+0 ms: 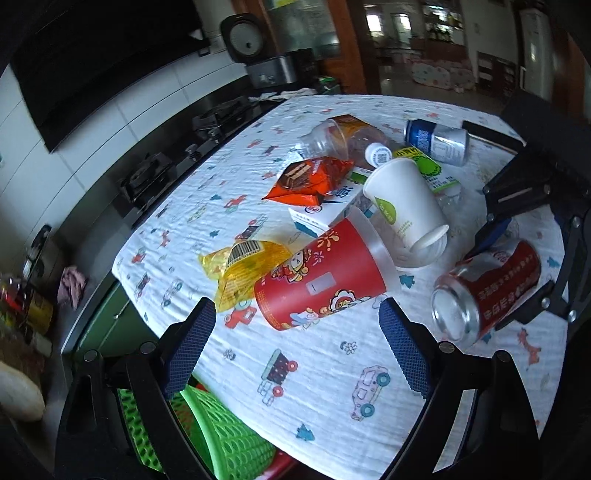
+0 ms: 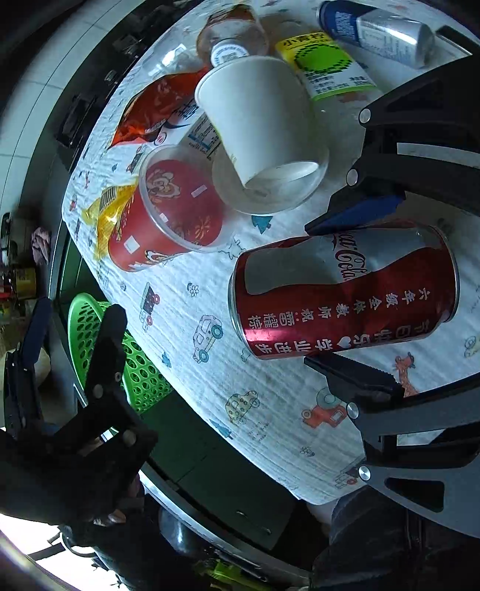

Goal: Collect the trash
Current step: 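Carry the red can with the right tool while the left tool grasps the red printed cup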

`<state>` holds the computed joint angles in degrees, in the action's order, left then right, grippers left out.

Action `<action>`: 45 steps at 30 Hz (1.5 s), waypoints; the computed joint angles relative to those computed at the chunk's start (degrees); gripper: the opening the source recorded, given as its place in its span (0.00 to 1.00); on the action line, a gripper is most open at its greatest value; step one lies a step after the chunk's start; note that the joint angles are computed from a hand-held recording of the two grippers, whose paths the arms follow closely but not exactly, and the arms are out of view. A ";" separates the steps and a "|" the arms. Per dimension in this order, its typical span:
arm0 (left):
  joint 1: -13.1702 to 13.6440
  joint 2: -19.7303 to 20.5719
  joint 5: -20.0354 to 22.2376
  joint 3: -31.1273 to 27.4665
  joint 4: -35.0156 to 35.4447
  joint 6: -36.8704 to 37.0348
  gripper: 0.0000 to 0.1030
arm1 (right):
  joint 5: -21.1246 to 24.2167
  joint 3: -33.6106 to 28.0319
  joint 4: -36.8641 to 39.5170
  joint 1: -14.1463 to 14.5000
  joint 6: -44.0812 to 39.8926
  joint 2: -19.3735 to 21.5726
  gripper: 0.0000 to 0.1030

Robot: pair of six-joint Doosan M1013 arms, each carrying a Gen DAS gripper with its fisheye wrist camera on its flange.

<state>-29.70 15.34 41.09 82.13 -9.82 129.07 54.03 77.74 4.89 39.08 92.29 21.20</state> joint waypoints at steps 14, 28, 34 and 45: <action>0.31 5.04 5.78 -4.52 -9.11 32.97 0.86 | -1.18 2.33 -8.06 2.49 26.17 -3.68 0.60; -0.15 8.00 9.04 -6.69 -10.37 35.57 0.77 | 0.83 2.72 -13.38 3.64 37.02 -4.55 0.60; 0.56 6.65 9.87 -5.45 -11.83 29.26 0.68 | -1.20 2.91 -12.94 3.10 35.99 -4.90 0.60; 2.81 0.58 4.38 0.62 -12.96 9.22 0.65 | -4.20 1.36 -7.64 0.86 25.20 -4.17 0.60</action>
<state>-26.89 15.91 45.47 82.75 -22.78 138.29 49.83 79.11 -2.75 39.94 117.48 17.02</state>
